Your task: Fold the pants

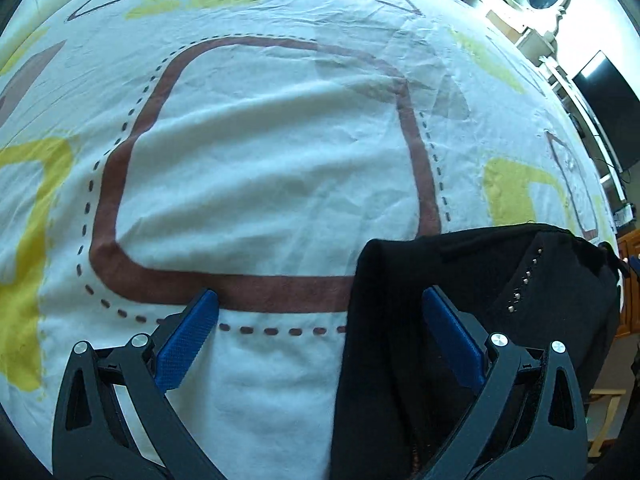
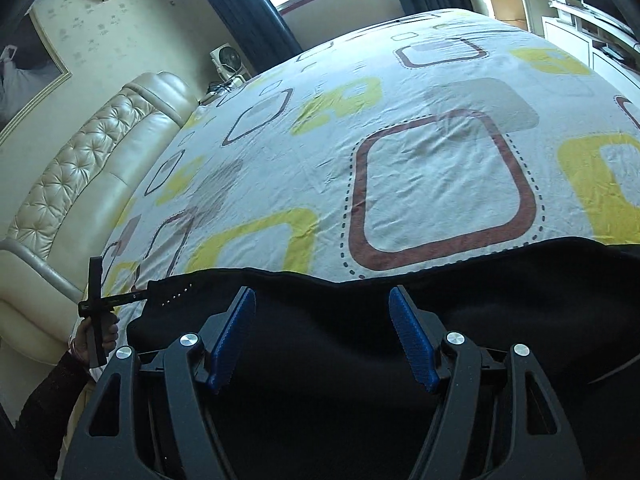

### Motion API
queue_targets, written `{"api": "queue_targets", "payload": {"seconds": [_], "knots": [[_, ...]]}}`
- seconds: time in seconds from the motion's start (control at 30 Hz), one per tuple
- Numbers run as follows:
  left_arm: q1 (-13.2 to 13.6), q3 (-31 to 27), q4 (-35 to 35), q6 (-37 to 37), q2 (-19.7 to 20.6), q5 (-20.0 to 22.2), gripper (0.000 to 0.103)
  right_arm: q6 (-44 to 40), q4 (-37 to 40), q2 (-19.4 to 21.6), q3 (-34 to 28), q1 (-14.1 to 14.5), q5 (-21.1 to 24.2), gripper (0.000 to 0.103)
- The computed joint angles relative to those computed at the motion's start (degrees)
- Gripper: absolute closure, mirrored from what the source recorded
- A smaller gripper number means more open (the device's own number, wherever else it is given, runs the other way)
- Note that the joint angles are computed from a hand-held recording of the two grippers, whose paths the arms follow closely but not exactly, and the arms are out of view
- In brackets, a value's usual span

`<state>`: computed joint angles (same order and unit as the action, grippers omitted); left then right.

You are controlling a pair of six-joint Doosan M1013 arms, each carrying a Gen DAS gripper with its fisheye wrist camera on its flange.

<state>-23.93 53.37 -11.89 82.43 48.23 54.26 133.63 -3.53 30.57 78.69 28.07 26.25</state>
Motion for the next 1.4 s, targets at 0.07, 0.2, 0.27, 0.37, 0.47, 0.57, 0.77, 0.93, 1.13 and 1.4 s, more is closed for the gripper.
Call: {"api": "queue_targets", "payload": {"seconds": [0.07, 0.2, 0.27, 0.37, 0.47, 0.57, 0.77, 0.93, 1.13, 1.4], "knots": [[0.7, -0.1, -5.6, 4.2, 0.2, -0.9, 0.002, -2.5, 2.8, 1.0, -1.3, -0.1, 0.6, 0.033], [2.1, 0.0, -19.2, 11.5, 0.7, -0.4, 0.002, -4.5, 4.8, 2.6, -3.5, 0.2, 1.7, 0.033], [2.5, -0.1, -24.8, 14.3, 1.1, 0.3, 0.002, -5.3, 5.5, 3.3, -4.4, 0.3, 2.2, 0.033], [2.7, -1.7, -28.5, 15.1, 2.3, 2.4, 0.002, -7.4, 7.9, 3.9, -5.3, 0.3, 2.4, 0.033], [2.8, -2.8, -29.9, 15.6, 3.1, 2.9, 0.002, -11.3, 11.1, 4.6, -6.3, 0.0, 3.3, 0.033], [3.2, -3.0, -33.5, 16.8, 3.5, 3.5, 0.002, -18.0, 15.6, 5.9, -8.2, -0.7, 5.7, 0.033], [2.8, -4.3, -33.8, 18.9, 4.2, 5.5, 0.043, -34.4, 22.2, 11.4, -17.8, -2.5, 19.7, 0.033], [1.9, -6.0, -28.9, 18.3, 4.9, 7.2, 0.068, -40.1, 21.9, 16.3, -26.3, -2.5, 29.7, 0.033], [0.7, -6.6, -24.1, 20.3, 4.4, 7.1, 0.075, -40.1, 17.9, 21.2, -34.1, -1.8, 40.7, 0.061], [0.8, -5.9, -22.6, 18.8, 3.4, 3.4, 0.076, -31.2, 6.1, 19.2, -32.8, 0.1, 35.9, 0.090]]}}
